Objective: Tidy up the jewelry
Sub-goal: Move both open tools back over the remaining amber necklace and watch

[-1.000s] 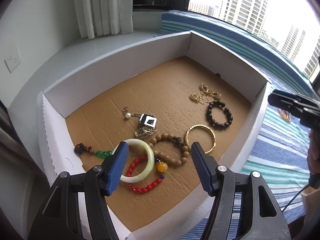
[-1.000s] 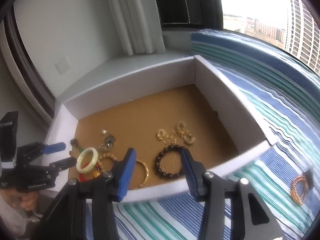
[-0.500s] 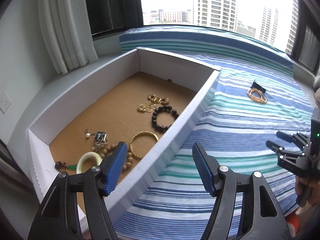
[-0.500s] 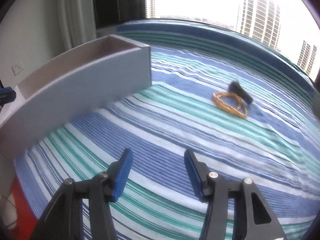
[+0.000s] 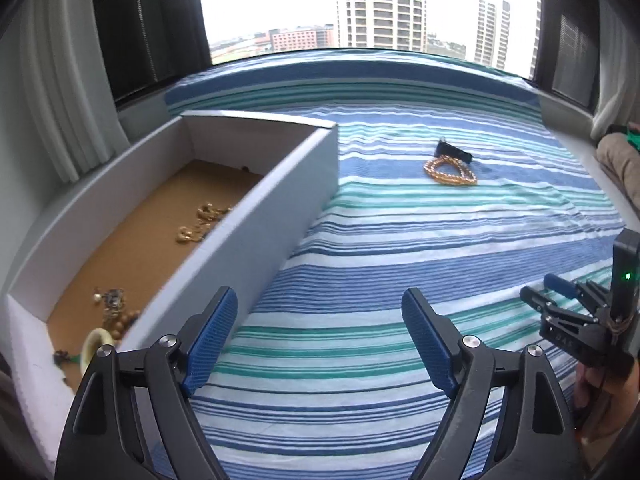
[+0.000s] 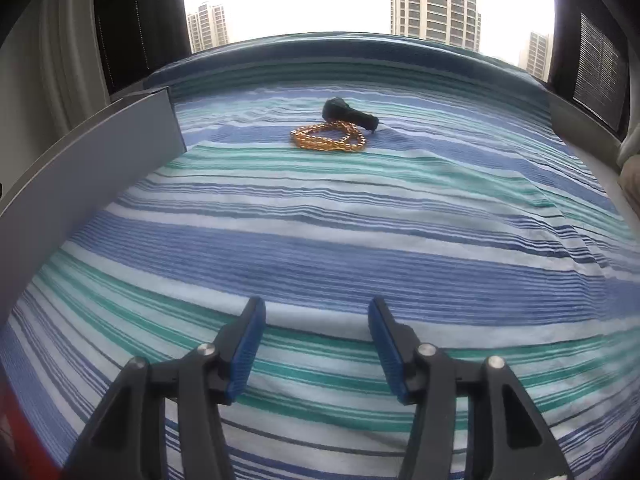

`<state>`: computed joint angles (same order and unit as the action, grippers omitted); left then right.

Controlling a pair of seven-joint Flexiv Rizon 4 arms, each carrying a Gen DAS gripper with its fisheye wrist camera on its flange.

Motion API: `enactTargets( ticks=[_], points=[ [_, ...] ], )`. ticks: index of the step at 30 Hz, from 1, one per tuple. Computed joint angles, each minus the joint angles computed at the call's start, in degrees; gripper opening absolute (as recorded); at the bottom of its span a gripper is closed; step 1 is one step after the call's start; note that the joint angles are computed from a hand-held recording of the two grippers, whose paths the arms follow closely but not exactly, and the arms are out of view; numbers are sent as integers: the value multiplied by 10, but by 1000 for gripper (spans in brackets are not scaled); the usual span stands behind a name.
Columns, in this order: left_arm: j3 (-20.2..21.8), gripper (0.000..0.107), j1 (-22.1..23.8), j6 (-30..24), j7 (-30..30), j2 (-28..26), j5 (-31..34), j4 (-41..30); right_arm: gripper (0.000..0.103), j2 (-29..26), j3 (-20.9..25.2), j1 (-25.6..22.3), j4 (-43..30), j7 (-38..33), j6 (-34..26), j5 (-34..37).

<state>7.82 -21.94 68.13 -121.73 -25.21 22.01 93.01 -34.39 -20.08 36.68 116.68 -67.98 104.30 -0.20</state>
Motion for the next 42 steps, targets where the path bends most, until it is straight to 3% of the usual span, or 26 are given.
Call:
enactTargets(
  ticks=[5, 9, 13, 17, 21, 22, 42],
  points=[
    [-56, 85, 36, 71, 79, -63, -74, 5, 54, -2, 18, -21, -7, 12, 1, 9],
    [-50, 85, 25, 86, 111, -105, -106, -14, 55, -3, 33, -40, -11, 28, -3, 4],
    [-44, 85, 19, 84, 137, -129, -142, -23, 57, -3, 17, -25, -7, 31, -7, 0],
    [-45, 86, 19, 99, 163, -130, -172, -15, 62, -4, 0, -9, -6, 30, -15, -9],
    [-36, 102, 6, 74, 187, -138, -183, -29, 65, -3, 3, -12, -5, 32, -15, -14],
    [-18, 103, -10, 58, 184, -141, -174, -41, 65, -3, 5, -14, -5, 32, -14, -15],
    [-20, 102, -8, 64, 187, -140, -178, -36, 71, -3, 2, -11, -5, 35, -19, -26]
  ],
)
